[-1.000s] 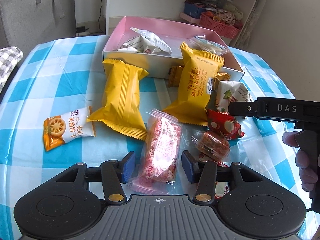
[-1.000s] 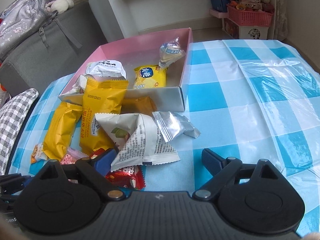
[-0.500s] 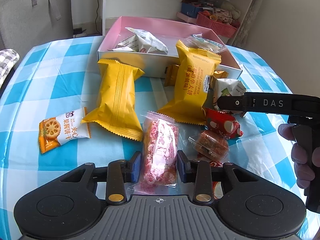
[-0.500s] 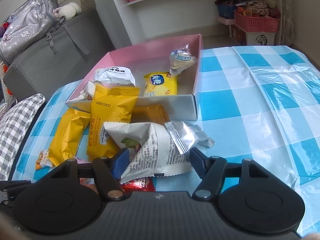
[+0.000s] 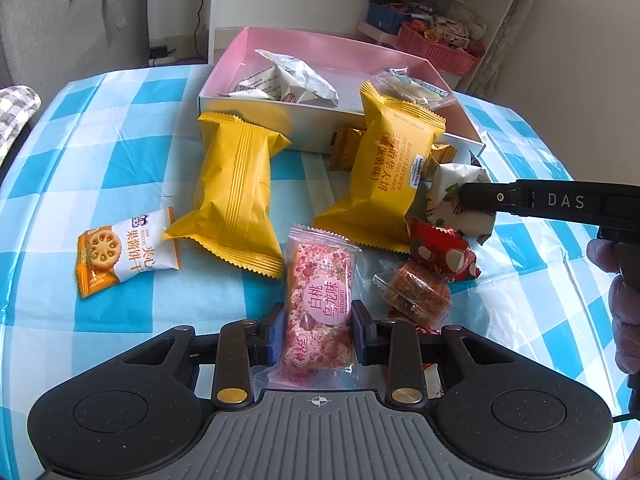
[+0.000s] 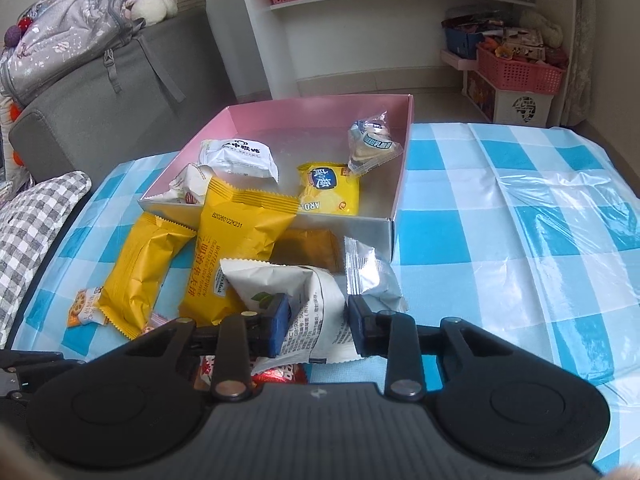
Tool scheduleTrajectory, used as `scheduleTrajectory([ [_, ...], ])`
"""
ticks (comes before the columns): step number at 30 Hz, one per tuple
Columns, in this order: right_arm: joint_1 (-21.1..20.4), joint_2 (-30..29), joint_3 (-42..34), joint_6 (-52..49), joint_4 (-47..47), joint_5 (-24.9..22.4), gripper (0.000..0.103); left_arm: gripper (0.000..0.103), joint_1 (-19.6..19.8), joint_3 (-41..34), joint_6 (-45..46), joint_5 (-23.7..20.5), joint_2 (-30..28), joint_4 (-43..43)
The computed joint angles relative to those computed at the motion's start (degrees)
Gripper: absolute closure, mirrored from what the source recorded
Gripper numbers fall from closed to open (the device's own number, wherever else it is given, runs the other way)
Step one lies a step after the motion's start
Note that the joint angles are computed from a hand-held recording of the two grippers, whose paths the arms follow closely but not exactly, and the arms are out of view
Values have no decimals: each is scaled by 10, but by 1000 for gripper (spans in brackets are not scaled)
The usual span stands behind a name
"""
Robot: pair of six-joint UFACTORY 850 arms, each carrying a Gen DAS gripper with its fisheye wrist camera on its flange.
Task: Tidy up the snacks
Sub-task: 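Close the left gripper on the pink candy bag while the right grips a white printed packet, then lift and carry the pink candy bag and white packet over the pink box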
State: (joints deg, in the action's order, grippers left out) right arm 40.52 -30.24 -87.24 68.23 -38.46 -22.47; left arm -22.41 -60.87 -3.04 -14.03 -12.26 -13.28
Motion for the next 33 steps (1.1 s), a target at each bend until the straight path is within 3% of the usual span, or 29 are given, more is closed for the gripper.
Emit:
scheduleTrajectory([
  [11,-5,15,9,-15,25,3,84,73,0,-1,-6,-11,12,6],
  [27,-13,63,49,-30,82,37,85,73,5,10,38,-6,44,-40],
  [33,-10,84,64,27,37,58,85,73,7,7,54,4,50,-49],
])
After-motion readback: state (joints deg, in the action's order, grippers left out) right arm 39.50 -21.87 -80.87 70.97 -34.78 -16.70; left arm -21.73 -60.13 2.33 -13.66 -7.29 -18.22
